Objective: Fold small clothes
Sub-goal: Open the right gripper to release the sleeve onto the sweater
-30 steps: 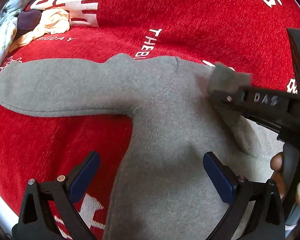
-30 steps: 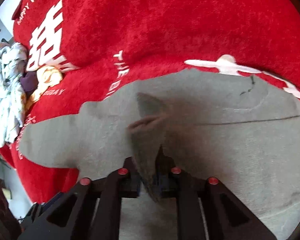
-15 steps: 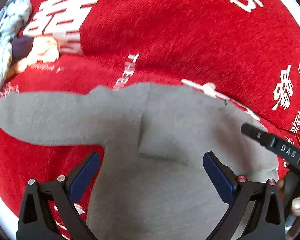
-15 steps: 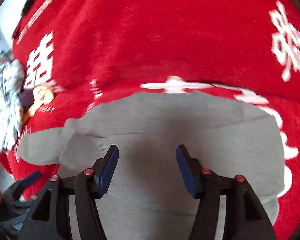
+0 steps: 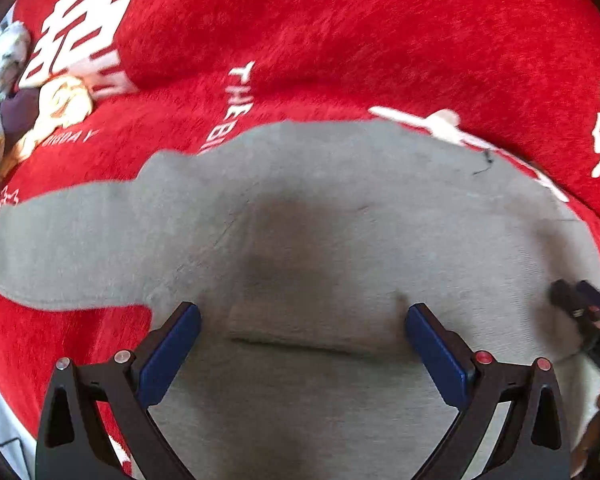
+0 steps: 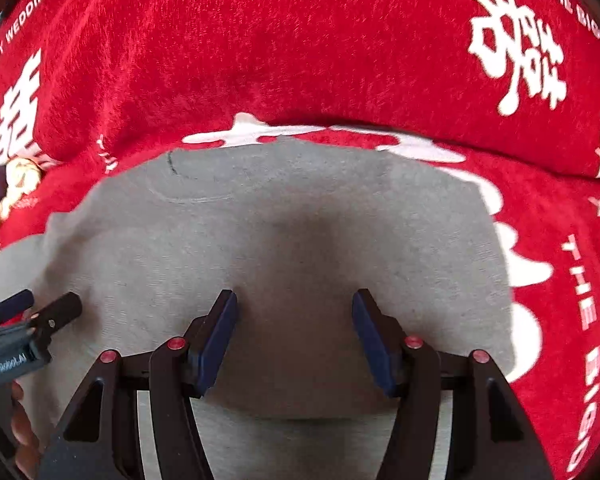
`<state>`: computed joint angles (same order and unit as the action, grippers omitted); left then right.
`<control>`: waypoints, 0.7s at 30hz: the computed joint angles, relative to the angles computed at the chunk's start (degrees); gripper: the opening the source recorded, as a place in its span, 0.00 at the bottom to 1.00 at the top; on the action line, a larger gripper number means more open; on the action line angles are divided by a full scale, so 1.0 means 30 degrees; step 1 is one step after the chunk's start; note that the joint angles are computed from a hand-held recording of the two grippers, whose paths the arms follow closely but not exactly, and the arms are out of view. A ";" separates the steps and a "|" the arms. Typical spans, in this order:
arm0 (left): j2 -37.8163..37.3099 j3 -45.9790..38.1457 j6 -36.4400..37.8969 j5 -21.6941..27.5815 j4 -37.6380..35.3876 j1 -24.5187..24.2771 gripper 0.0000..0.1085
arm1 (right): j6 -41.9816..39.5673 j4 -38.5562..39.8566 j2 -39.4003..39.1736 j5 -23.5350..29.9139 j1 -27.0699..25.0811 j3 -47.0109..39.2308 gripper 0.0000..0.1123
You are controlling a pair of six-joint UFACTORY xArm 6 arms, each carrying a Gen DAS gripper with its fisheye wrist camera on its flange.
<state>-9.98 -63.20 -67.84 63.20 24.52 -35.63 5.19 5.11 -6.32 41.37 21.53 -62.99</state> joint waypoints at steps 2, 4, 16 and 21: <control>-0.0607 0.0845 -0.0101 -0.0626 -0.0170 0.0185 0.95 | 0.0694 -0.0869 -0.0108 0.0093 -0.0162 0.0063 0.57; -0.0924 0.1053 -0.0033 -0.0594 -0.0203 0.0242 0.95 | 0.1288 -0.1171 -0.0268 0.0138 -0.0230 0.0160 0.57; -0.4009 0.2826 -0.1139 0.0860 0.0866 0.0393 0.95 | 0.4834 -0.5596 0.0619 -0.0187 0.4165 -0.0625 0.63; -0.5690 0.3878 -0.1522 0.1346 0.1339 0.0604 0.95 | 0.5661 -0.6125 0.1078 -0.0156 0.5117 -0.1487 0.63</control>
<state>-27.05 -51.57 -72.41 67.24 28.54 -33.82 22.17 -13.26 -3.09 40.90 36.89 -67.45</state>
